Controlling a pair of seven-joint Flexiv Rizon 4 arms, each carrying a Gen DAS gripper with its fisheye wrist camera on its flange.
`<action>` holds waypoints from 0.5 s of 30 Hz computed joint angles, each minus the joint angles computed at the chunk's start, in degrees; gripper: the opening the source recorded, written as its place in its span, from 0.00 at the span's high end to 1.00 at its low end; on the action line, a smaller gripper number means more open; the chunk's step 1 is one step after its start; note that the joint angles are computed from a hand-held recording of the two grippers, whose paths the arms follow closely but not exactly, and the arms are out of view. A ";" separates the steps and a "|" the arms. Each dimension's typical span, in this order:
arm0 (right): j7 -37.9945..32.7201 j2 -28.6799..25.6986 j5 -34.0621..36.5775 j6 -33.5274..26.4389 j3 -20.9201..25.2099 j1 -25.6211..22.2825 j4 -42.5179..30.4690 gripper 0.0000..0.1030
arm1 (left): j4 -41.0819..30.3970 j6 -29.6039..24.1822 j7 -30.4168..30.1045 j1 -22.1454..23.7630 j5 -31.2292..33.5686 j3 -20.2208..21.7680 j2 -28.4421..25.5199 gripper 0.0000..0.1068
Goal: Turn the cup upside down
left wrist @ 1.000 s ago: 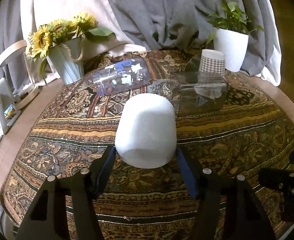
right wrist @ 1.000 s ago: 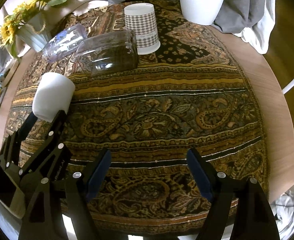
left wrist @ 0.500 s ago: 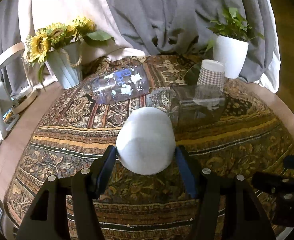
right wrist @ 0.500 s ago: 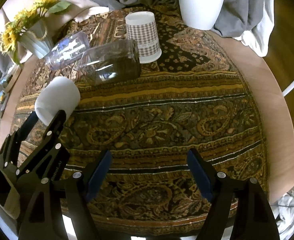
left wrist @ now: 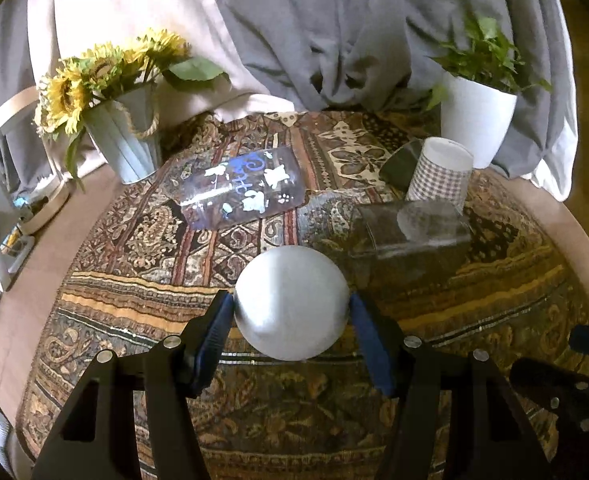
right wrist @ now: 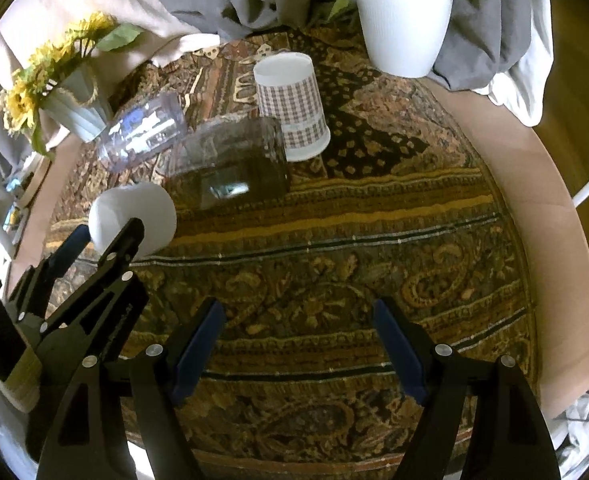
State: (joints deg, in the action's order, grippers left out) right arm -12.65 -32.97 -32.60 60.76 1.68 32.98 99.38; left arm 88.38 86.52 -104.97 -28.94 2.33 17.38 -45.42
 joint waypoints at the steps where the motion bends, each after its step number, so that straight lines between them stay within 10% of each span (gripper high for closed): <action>1: -0.04 -0.14 0.00 0.14 -0.07 -0.06 -0.32 0.24 | -0.57 -0.72 0.39 0.79 -0.43 -0.90 -0.09 0.44; 15: -1.42 -2.15 1.70 -0.12 -0.63 -0.87 -4.19 0.24 | -6.34 -7.16 1.65 5.51 -0.68 -6.23 -1.90 0.43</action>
